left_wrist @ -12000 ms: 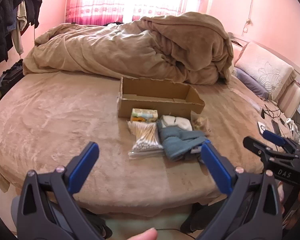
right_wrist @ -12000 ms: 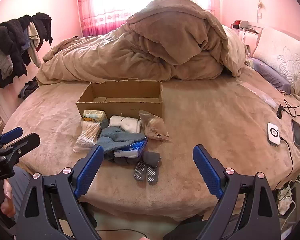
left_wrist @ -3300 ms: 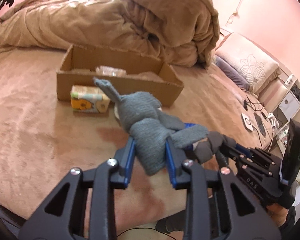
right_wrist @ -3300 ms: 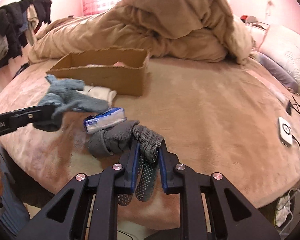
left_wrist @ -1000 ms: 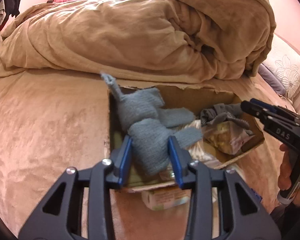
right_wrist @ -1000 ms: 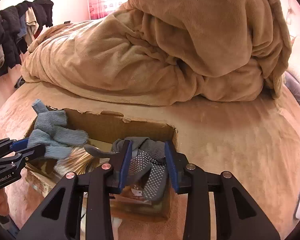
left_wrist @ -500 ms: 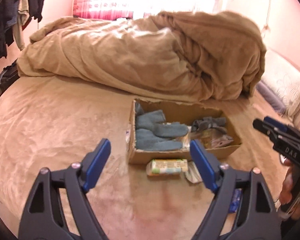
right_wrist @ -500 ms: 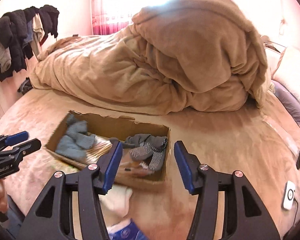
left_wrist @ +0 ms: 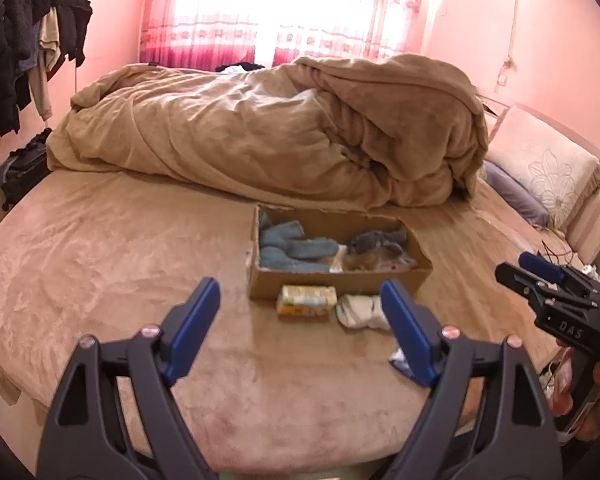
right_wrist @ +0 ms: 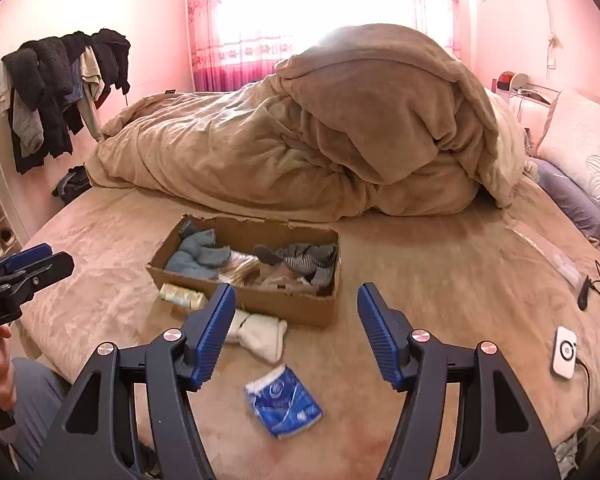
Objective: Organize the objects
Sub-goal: 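Grasp white socks with left tool while right tool grasps blue tissue packet, drop both in box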
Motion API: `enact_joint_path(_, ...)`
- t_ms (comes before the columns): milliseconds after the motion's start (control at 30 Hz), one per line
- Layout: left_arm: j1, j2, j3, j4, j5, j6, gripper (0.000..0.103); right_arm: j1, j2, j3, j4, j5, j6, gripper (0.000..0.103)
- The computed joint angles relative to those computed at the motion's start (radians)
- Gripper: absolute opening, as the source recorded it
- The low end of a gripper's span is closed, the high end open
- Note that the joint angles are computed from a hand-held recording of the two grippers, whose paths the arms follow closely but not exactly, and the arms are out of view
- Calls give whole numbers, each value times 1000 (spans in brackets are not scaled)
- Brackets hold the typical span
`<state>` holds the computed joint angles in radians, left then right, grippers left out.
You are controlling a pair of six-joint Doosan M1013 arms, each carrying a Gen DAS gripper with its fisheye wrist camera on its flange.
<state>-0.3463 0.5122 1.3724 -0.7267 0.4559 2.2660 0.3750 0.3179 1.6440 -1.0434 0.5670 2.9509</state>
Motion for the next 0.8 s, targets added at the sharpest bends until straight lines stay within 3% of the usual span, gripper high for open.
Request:
enact_joint_path(267, -5, -1, 39, 40, 23, -47, 84, 16, 2, 33, 63, -8, -61, 68)
enact_joint_path(533, -12, 31, 29, 92, 51, -105, 84, -3, 31, 47, 145, -55, -139, 68)
enact_joint_path(800, -13, 75, -7, 102, 114, -129, 84, -32, 85, 36, 343, -117, -361, 68)
